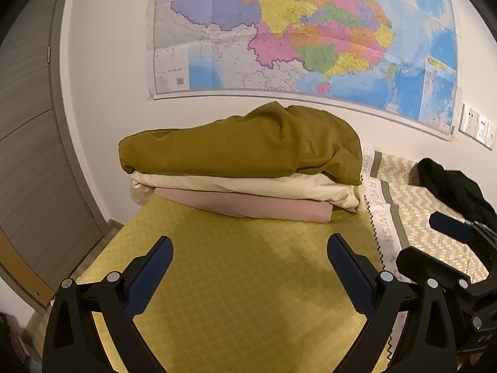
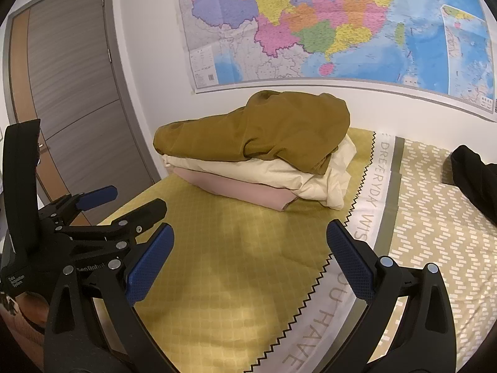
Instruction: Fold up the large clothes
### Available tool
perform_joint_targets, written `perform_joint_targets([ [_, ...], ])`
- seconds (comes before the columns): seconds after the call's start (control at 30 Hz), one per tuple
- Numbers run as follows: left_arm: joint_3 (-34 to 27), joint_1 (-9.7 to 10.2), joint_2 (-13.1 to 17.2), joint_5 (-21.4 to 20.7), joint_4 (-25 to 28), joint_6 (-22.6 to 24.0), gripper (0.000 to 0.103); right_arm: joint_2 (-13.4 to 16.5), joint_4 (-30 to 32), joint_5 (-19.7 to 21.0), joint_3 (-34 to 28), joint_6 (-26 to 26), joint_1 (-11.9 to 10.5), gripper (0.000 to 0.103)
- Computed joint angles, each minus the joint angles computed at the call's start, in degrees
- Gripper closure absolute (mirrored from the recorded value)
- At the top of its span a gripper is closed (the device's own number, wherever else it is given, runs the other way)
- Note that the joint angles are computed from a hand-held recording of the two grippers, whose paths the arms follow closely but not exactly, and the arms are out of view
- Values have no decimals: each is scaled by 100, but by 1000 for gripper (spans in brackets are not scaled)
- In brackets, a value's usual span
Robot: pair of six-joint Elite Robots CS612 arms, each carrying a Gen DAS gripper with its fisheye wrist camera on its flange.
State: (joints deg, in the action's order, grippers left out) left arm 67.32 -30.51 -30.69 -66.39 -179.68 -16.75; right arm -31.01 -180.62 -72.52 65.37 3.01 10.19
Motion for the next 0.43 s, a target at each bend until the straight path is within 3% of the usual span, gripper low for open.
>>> perform_joint_targets([
  [0.23,-33,-5,14,-185,16,76,7,-17,0,-38,42,69,-7,6],
  [0.43,-285,23,116,-890,412,-8,7,-135,-63,-256,271,271,-85,6],
])
